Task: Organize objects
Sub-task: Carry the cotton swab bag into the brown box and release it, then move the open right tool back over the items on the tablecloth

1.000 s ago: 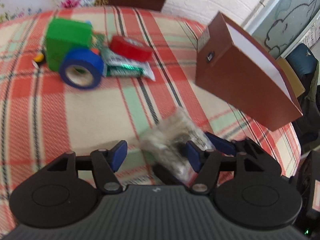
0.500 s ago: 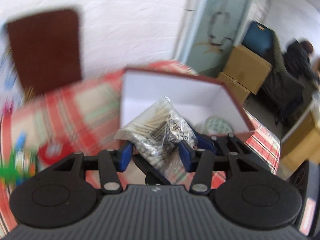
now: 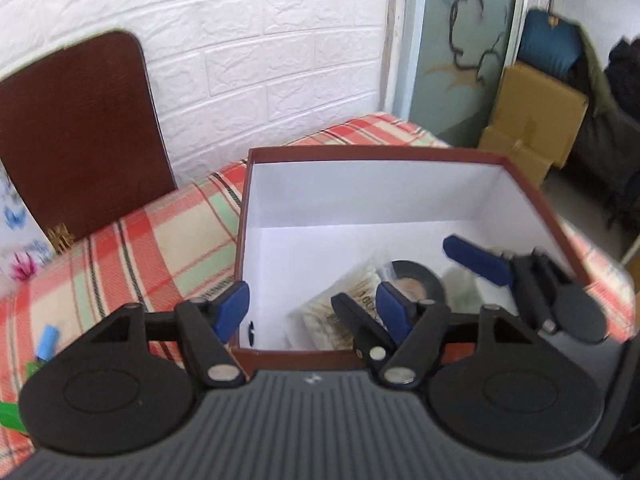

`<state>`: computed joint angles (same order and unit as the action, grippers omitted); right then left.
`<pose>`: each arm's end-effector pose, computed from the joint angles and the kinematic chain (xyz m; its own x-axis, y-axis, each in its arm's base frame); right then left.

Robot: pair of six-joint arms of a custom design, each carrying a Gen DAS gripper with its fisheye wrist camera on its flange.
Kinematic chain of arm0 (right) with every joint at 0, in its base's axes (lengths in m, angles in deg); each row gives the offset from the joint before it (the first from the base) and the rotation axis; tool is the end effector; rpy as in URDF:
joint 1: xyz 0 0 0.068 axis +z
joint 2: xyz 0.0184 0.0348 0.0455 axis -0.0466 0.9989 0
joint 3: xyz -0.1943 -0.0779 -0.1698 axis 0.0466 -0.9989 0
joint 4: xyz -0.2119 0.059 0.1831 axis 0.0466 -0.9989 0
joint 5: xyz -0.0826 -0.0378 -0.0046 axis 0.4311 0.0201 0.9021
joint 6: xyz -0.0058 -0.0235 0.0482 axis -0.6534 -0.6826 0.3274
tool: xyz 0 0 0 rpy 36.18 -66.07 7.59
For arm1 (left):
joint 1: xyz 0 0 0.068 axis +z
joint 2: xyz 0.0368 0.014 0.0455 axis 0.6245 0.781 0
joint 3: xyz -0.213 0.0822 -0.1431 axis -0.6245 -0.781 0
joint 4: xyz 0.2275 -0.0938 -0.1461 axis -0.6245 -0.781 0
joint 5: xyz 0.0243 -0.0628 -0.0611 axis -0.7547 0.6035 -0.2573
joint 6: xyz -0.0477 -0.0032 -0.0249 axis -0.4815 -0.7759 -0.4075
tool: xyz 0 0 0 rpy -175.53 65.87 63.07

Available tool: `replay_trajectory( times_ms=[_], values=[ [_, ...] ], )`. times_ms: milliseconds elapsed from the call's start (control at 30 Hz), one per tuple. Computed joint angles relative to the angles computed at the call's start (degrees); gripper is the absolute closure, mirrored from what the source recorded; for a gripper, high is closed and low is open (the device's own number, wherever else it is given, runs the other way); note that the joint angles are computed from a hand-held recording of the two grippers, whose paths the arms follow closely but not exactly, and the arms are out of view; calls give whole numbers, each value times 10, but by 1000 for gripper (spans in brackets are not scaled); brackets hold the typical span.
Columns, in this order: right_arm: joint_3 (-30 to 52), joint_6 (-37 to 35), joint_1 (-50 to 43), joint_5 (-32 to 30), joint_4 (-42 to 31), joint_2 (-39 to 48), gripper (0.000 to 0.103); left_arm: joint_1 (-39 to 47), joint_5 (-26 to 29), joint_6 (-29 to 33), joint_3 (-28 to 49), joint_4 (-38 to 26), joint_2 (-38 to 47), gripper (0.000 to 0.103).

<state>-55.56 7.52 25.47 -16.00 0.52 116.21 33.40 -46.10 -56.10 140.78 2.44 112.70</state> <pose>0.2625 0.1236 0.1838 -0.2646 0.0401 -0.9635 -0.0305 0.9983 0.0499 0.3235 -0.0413 0.2763 -0.5884 0.3085 -0.7474 0.4926 0.8698 -0.0289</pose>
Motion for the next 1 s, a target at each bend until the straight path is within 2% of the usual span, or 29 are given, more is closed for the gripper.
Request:
replay_trajectory(
  times_ms=[67, 100, 200, 300, 400, 500, 600, 667, 733, 800, 933, 1000],
  values=[
    [-17, -2, 20, 16, 19, -10, 16, 11, -8, -15, -23, 17, -33, 22],
    [-28, -7, 34, 30, 34, -15, 16, 21, -4, -11, -41, 34, -56, 20],
    [-62, -35, 73, 74, 83, -27, 16, 76, 69, 14, -70, 37, -112, 20],
    [-107, -60, 116, 104, 147, -42, 16, 131, 76, 36, -106, 48, -168, 18],
    [-110, -115, 173, 166, 222, 6, 15, 217, 103, 66, -126, 42, -193, 18],
    [-116, -240, 197, 239, 291, 49, 15, 324, 142, 109, -115, 7, -173, 18],
    [-128, -423, 198, 303, 473, 140, 14, 426, 156, 170, -97, 1, -130, 18],
    [-139, -505, 190, 319, 543, 157, 11, 493, 166, 203, -75, 6, -92, 18],
    [-156, -525, 192, 340, 532, 113, 11, 558, 172, 220, -47, 24, -50, 18],
    [-159, -509, 179, 352, 467, 44, 11, 614, 162, 224, -17, 64, 0, 18],
    [-157, -362, 138, 311, 223, -154, 10, 701, 106, 204, 58, 155, 107, 18],
    [-144, -274, 130, 265, 95, -235, 10, 729, 63, 180, 101, 186, 156, 19]
  ],
)
